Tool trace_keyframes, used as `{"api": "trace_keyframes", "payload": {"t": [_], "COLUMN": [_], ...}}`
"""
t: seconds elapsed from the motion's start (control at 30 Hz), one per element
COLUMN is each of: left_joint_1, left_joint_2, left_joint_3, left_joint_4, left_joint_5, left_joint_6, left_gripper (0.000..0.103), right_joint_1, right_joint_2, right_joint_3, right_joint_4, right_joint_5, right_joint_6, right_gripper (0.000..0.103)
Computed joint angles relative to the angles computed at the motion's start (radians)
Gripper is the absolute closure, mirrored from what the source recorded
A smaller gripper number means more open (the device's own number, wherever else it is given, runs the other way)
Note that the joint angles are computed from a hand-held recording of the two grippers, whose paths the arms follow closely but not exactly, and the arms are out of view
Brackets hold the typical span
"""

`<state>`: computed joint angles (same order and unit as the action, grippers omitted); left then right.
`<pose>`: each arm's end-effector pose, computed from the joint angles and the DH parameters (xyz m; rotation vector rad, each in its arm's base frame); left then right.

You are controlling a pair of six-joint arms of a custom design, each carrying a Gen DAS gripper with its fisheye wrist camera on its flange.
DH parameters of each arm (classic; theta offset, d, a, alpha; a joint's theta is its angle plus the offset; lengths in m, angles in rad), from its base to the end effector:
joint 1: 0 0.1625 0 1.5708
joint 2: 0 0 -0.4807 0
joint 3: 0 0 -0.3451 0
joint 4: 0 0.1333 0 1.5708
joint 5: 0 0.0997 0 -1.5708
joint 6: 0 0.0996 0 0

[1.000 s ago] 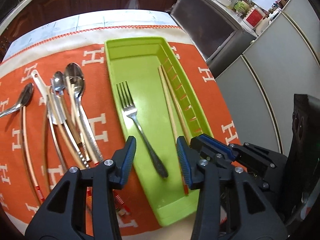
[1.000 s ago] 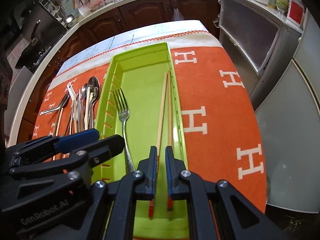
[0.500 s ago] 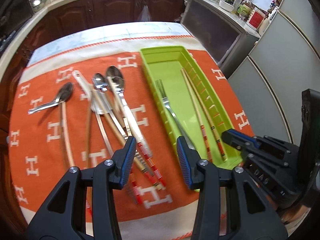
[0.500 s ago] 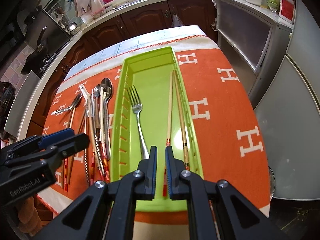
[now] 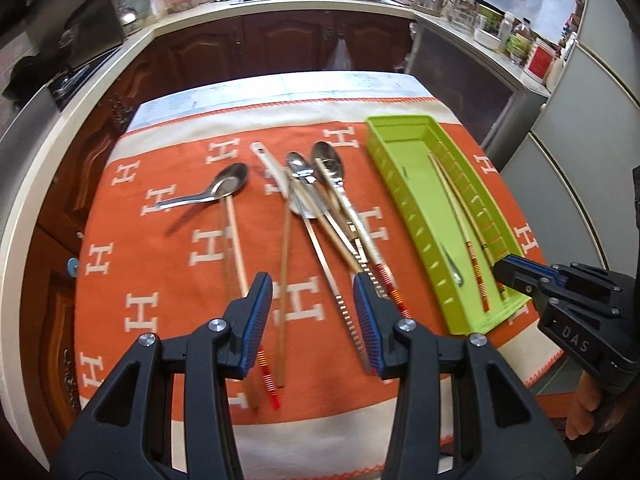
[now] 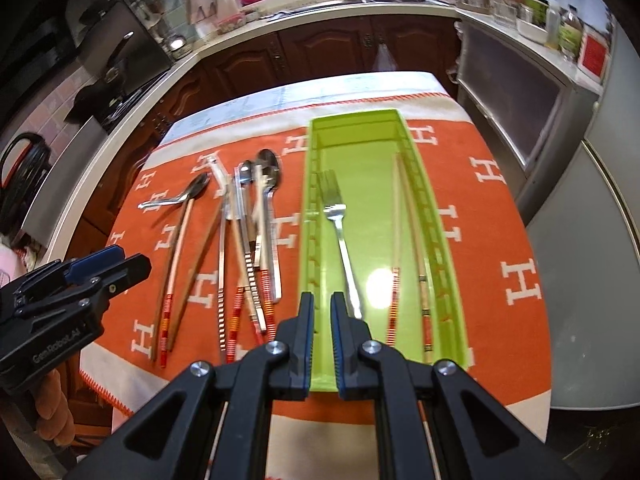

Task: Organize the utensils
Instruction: 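Grasp a metal chopstick with the right gripper while the left gripper grasps a wooden one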

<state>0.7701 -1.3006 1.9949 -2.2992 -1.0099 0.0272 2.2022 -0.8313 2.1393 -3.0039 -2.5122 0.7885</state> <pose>-0.2264 -0.4791 0.3241 1.0404 2.4000 -0.3255 0.3495 -0.3885 0.1387 -0.2594 -2.3399 0.8922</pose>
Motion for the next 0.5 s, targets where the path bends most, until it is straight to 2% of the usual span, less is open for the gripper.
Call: {"api": "trace_keyframes", "payload": {"t": [0.37,0.5], "left_joint_1": [0.082,0.126], "left_joint_2": [-0.047,-0.04], "left_joint_3": [-0.023,-0.056], "left_joint_4": [-0.025,-0.003], "left_joint_5": [0.036,0.021], "left_joint_6": [0.043,0.044], "left_gripper": [0.064,0.064], "right_joint_1": [0.028,0.022], "right_joint_2": [0.079,0.112], "right_joint_3": [-0.142,-0.195], "right_joint_4": [0.095,0.096], "right_joint_5": [0.008,0.025], "right_joint_6": [-0.058,-0.102], "right_gripper": [0.095,0.095]}}
